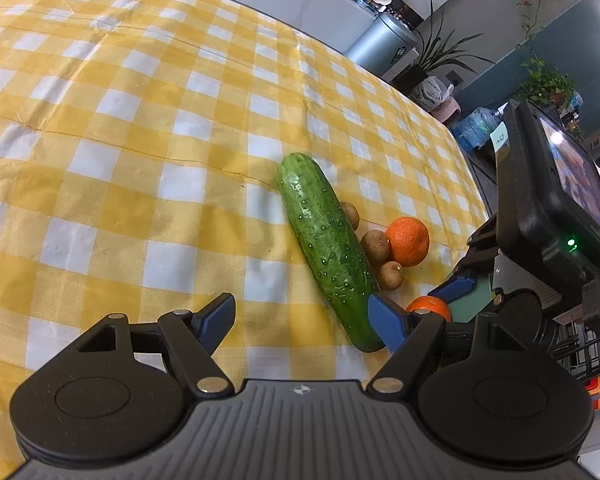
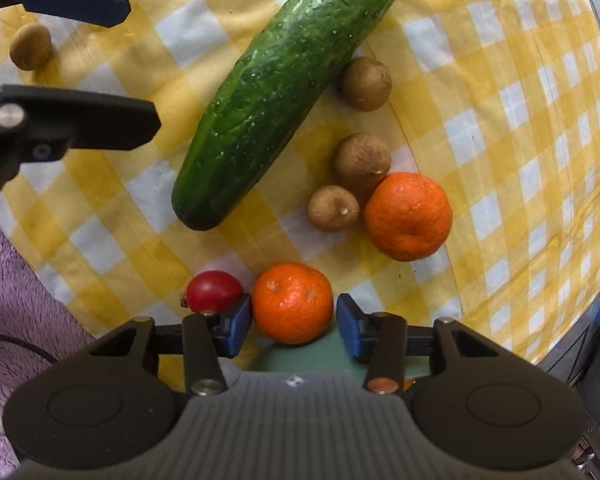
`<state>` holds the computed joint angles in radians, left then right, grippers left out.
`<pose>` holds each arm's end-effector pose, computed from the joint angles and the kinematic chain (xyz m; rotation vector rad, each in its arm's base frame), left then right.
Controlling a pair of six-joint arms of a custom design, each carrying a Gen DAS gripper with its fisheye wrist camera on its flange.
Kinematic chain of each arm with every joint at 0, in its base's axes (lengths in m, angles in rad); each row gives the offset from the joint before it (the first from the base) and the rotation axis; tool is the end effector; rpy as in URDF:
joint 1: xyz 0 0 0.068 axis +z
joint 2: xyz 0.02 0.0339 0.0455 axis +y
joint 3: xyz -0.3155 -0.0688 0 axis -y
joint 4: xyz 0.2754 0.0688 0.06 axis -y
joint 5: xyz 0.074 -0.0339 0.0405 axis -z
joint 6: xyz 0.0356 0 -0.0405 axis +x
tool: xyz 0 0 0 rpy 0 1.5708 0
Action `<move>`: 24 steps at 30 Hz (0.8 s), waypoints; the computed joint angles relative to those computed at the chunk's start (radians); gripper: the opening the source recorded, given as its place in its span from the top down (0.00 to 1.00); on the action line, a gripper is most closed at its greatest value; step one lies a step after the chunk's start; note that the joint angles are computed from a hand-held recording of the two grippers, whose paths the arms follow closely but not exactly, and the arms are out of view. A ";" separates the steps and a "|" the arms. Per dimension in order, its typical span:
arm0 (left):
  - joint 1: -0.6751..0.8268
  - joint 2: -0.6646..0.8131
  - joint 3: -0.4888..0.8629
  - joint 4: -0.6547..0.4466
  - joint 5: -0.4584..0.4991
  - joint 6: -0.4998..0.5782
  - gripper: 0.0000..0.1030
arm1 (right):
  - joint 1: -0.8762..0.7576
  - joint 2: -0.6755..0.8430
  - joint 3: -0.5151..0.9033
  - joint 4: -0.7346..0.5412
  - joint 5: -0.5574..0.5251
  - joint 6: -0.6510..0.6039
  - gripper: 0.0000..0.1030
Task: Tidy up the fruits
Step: 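Grasp the orange beside the cherry tomato with the right gripper, then carry the orange toward the colander with the right gripper while the left gripper grasps another orange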
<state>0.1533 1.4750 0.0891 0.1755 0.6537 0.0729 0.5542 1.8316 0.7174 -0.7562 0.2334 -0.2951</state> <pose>0.1372 -0.0007 0.0722 0.0559 2.6029 -0.8219 0.2123 0.1217 0.0938 1.2202 -2.5761 0.3869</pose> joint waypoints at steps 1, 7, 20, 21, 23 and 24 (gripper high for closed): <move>0.006 0.001 0.002 -0.004 0.004 0.003 0.14 | 0.001 -0.008 0.000 -0.002 -0.004 0.000 0.61; 0.019 0.007 0.010 -0.020 0.008 0.031 0.14 | 0.023 -0.185 -0.022 -0.001 -0.005 0.044 0.61; -0.211 -0.200 0.005 -0.053 -0.035 0.218 0.14 | -0.141 -1.005 -0.340 0.157 -0.006 0.425 0.61; -0.243 -0.217 -0.003 -0.034 -0.043 0.205 0.14 | -0.212 -1.075 -0.368 0.173 -0.059 0.410 0.61; -0.326 -0.227 -0.028 0.061 -0.087 0.137 0.13 | -0.349 -1.120 -0.422 0.263 -0.174 0.375 0.61; -0.363 -0.211 -0.032 0.103 -0.101 0.126 0.13 | -0.388 -1.145 -0.438 0.273 -0.204 0.372 0.61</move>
<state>-0.2094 1.2640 0.0571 0.2783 0.5523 0.1985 0.1663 0.6869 0.2793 -0.4833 0.0291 0.0766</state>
